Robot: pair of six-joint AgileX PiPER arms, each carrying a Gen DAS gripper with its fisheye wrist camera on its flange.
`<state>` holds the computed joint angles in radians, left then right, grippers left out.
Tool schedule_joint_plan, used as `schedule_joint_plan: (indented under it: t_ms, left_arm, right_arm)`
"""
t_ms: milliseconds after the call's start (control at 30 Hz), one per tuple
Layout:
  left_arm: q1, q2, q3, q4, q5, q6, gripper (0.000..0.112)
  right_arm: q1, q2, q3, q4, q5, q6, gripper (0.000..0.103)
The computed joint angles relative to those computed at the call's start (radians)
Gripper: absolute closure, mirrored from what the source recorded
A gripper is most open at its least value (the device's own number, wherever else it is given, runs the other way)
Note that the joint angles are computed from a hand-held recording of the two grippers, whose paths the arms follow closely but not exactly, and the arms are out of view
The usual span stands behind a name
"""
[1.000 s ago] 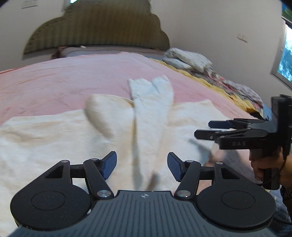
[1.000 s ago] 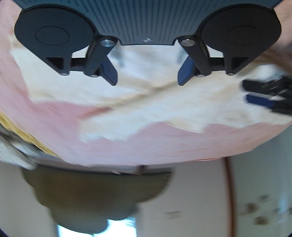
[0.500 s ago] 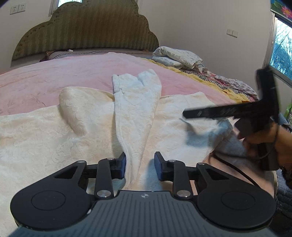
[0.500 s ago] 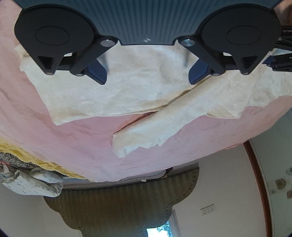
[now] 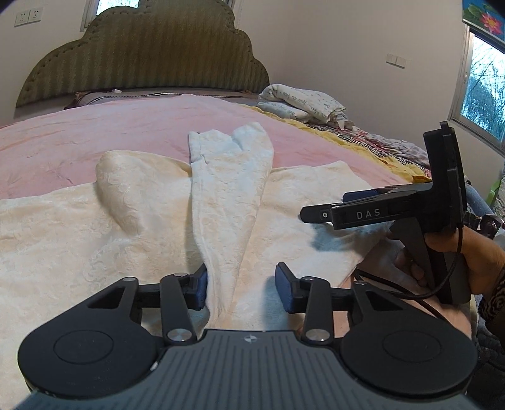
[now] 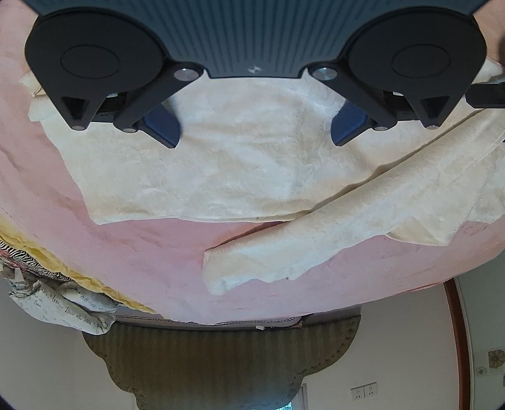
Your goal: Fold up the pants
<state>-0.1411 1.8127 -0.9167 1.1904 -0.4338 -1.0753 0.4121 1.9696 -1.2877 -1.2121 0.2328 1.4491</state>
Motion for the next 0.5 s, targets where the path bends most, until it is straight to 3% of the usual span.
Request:
schedule_joint_plan:
  t_ms: [100, 167, 267, 300, 367, 433, 500]
  left_arm:
    - [0.006, 0.0, -0.001, -0.004, 0.002, -0.012, 0.08]
    - [0.011, 0.0, 0.0, -0.009, 0.0, -0.017, 0.092]
    - [0.022, 0.004, -0.005, 0.019, -0.014, -0.05, 0.098]
    - [0.023, 0.005, -0.006, 0.025, -0.016, -0.056, 0.098]
    - [0.025, 0.007, -0.009, 0.04, -0.019, -0.069, 0.096]
    - [0.035, 0.014, -0.017, 0.077, -0.042, -0.1, 0.091]
    - [0.042, 0.018, -0.022, 0.104, -0.062, -0.118, 0.081]
  right_arm:
    - [-0.003, -0.001, 0.002, -0.003, -0.006, 0.004, 0.0]
    - [-0.006, 0.001, -0.003, 0.019, -0.008, -0.017, 0.0]
    - [0.033, 0.005, -0.013, -0.118, 0.095, 0.215, 0.0]
    - [0.053, 0.002, -0.023, -0.154, 0.15, 0.315, 0.0]
    - [0.065, -0.003, -0.057, -0.175, 0.157, 0.397, 0.0]
    - [0.079, 0.036, -0.16, -0.144, 0.167, 0.319, 0.0]
    - [0.097, 0.115, -0.318, -0.068, 0.196, 0.12, 0.0]
